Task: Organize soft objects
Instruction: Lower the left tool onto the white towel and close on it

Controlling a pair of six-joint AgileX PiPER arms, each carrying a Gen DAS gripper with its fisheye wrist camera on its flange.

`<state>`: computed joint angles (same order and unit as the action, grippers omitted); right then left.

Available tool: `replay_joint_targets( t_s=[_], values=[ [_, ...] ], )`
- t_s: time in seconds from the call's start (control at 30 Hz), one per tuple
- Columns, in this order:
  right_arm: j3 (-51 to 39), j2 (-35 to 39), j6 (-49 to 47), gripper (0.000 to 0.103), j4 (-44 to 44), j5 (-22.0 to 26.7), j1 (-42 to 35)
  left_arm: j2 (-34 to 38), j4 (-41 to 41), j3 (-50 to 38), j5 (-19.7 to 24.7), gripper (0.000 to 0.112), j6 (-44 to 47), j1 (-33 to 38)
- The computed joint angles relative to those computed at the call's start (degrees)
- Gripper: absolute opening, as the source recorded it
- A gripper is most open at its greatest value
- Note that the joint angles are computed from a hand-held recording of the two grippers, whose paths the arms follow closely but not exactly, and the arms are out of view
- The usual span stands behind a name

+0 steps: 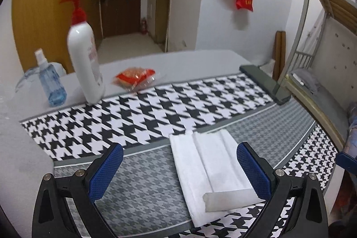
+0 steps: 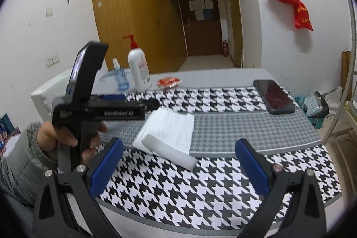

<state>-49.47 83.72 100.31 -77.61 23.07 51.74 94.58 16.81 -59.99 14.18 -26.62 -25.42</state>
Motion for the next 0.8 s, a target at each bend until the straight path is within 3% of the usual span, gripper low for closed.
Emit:
replay_joint_targets(
  t_s=[0.23, 0.47, 0.67, 0.8],
  values=[
    [-2.08, 3.73, -9.54, 0.09, 6.51, -4.2, -2.05, 3.83, -7.05, -2.58, 1.41, 0.089, 6.95, 1.38],
    [-5.42, 6.68, -32.68, 0.083, 23.7, -6.65, -4.7, 6.67, -16.13, -4.62, 3.19, 0.082, 16.74, 1.86],
    [-7.69, 9.44, -47.17, 0.076, 36.35, -8.47, -7.09, 8.66, -18.27, -5.95, 4.8, 0.073, 18.53, 1.92],
    [-8.37, 10.52, -56.82, 0.076, 44.59, -9.44, -8.23, 9.12, -11.79, -5.3, 2.49, 0.069, 13.04, 0.68]
  ],
)
